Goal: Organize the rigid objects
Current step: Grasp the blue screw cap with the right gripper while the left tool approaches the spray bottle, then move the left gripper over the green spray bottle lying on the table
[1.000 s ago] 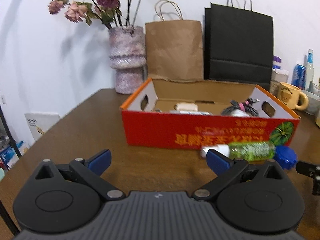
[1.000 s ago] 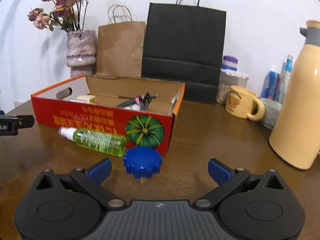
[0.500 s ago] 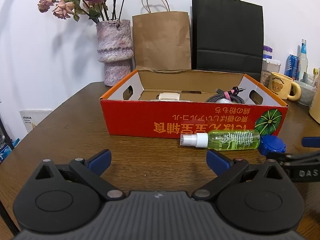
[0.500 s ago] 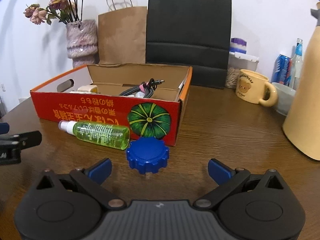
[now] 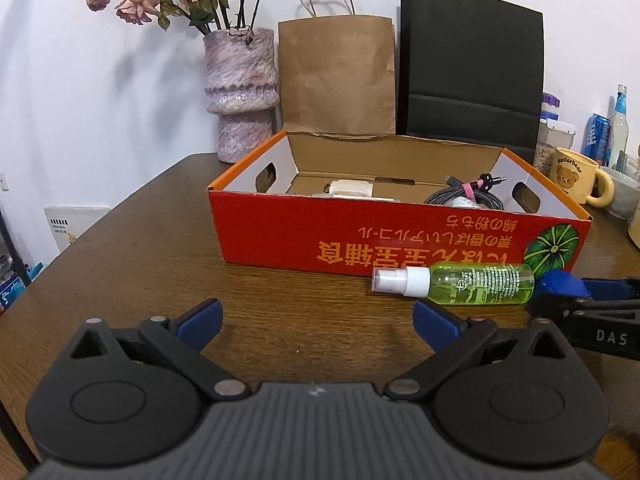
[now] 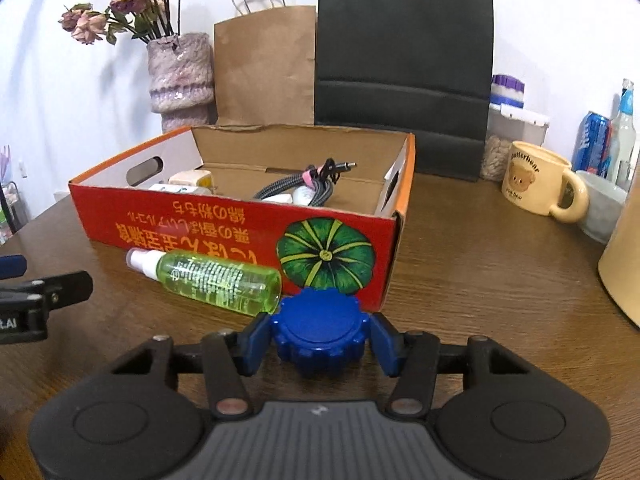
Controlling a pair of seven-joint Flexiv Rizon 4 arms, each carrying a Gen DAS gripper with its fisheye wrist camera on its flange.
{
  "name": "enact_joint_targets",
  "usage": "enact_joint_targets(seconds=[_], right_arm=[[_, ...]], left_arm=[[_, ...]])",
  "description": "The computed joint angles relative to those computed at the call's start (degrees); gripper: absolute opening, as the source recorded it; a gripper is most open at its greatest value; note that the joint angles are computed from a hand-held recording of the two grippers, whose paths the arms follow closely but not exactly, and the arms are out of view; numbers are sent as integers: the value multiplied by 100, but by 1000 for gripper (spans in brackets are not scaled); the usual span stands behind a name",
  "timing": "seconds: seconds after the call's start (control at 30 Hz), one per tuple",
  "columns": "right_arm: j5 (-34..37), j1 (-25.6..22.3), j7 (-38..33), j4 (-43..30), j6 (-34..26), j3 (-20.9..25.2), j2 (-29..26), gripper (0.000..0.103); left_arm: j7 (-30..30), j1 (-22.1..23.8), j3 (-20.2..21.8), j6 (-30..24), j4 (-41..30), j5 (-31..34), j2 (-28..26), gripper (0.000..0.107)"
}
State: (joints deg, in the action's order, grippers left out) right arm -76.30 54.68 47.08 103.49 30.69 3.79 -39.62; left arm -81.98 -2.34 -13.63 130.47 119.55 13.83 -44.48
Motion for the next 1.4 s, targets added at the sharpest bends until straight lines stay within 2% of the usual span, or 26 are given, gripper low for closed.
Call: enact_joint_targets(seconds=[0.3, 0.5, 0.63, 0.8, 0.97, 1.03, 1.17, 1.4], right_arm=[[-152, 94, 264, 267, -455, 79, 236, 53], [-135, 49, 470, 623, -775, 248, 470, 53], [-80, 3, 643, 861, -964, 374, 618, 53], [-63, -51, 834, 1076, -1117, 492, 755, 53], [-57, -67, 921, 1082, -1221, 546, 764, 53], [-48, -75, 888, 1057, -1226, 551, 743, 53], [16, -82, 925, 1053, -1240, 561, 735, 53], [96, -54, 1120, 1109, -1339, 581, 767, 53]], left_arm=[[35, -343, 48, 20, -58, -211, 17, 103], [134, -942, 179, -14, -103, -717, 23, 103], [162, -1628, 462, 206, -190, -1543, -45, 103], [476, -2525, 837, 16, -407, -2858, -123, 103], [662, -2981, 980, -93, -614, -3710, -223, 103], [707, -3055, 996, -51, -655, -3859, -266, 103], [862, -3003, 966, 90, -597, -3744, -277, 103], [839, -2362, 710, 127, -107, -2704, -38, 103]])
